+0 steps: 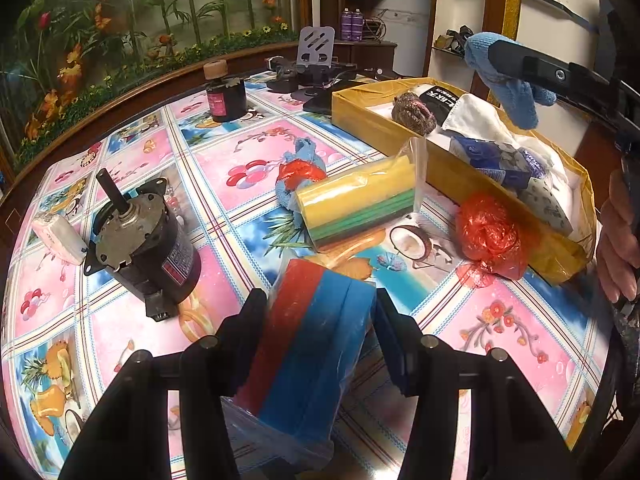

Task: Organize soft objects

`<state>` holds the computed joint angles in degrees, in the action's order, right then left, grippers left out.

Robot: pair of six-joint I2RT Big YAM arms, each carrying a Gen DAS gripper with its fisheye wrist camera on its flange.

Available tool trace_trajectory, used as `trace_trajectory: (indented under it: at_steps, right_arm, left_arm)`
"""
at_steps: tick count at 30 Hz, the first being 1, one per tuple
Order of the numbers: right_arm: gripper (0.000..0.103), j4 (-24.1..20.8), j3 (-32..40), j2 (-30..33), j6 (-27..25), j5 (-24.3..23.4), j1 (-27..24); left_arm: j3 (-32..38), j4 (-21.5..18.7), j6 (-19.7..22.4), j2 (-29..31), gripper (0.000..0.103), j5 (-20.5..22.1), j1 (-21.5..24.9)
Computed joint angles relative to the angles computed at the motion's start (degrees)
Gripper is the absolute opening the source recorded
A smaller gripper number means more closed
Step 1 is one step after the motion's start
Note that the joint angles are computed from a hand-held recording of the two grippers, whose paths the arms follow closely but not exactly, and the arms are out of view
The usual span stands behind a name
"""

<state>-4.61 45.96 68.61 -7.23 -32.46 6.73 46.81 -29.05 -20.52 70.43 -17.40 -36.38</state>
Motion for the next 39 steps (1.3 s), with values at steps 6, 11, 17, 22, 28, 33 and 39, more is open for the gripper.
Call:
trace_trajectory:
  at_steps: [6,11,17,22,28,33,39]
  right_arm:
    - [0.060,-3.7,1.9,1.1,1.5,-1.4,-0.8]
    - [0.017,-2.2,1.4,1.7,1.2,1.8,0.1]
    - [0.036,-6.5,2.6,2.4,-2.9,-4.8,0.1]
    - [0.056,-13.4,3.6,3.5,-9.5,-2.2,3.9]
    - [0.054,-17.0,4.2,5.1,-9.3,2.0,8.7]
    - [0.054,-19.1,6.4,8.2,-7.0,3.0,11.5]
    - [0.029,-19.2,8.6,11.8,-3.6,6.6,14.0]
  left_arm:
    - [-0.3,0.4,0.0,0.4,0.053,0.1,-0.1]
    - [-0.3,0.2,0.0,0.4,0.053,0.3,0.1]
    - [-0.2,-0.3,0.1,0.3,0.053,0.3,0.1]
    - [0.1,-1.4,0.1,0.5,0.053,0.5,0.3]
    - [0.3,-3.3,-0.8,0.5,0.053,0.8,1.0]
    - [0.4,-4.2,-1.8,0.3,0.053,1.5,1.6]
    - [0.5,-4.5,-1.9,0.4,0.053,1.5,1.5]
